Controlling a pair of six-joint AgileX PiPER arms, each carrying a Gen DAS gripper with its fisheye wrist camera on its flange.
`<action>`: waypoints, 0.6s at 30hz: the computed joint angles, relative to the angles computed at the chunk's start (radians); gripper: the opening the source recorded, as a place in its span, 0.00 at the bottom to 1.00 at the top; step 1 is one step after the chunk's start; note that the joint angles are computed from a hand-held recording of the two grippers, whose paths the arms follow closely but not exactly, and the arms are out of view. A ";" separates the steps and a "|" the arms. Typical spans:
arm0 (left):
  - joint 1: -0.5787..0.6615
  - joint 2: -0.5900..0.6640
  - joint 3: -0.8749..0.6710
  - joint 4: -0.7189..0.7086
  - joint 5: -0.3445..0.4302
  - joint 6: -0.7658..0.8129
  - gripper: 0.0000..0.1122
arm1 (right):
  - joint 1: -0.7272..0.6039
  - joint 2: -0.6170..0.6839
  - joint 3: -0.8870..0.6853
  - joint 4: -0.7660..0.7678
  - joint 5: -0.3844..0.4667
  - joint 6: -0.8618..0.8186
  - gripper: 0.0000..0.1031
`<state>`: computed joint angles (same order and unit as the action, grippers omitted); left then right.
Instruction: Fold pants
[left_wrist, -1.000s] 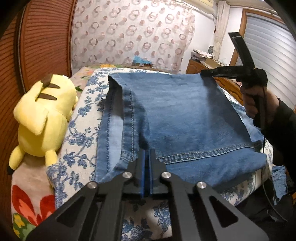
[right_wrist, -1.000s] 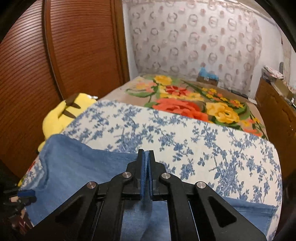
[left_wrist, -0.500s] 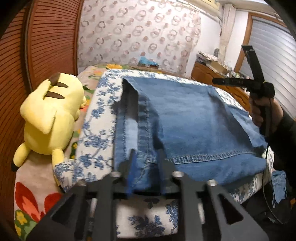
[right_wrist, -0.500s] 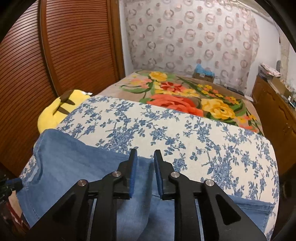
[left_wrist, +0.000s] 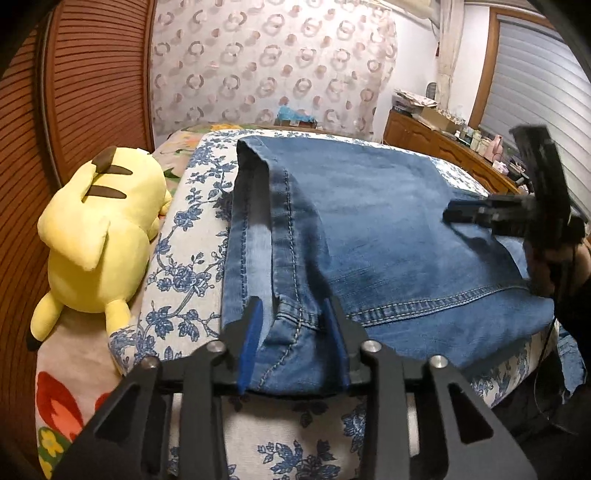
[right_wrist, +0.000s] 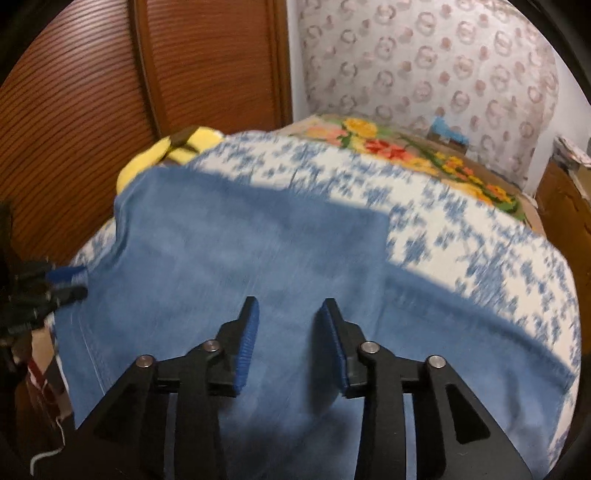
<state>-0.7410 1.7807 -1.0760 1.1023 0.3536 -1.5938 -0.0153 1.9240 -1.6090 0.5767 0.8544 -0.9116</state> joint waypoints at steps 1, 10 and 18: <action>0.001 -0.006 0.011 0.022 -0.018 -0.030 0.13 | 0.005 -0.003 0.023 -0.005 -0.018 -0.005 0.37; -0.003 -0.085 0.097 0.165 -0.002 -0.217 0.03 | 0.017 -0.038 0.148 0.037 -0.124 -0.110 0.48; -0.017 -0.062 0.051 0.058 0.043 -0.126 0.10 | 0.008 -0.039 0.154 0.051 -0.122 -0.121 0.50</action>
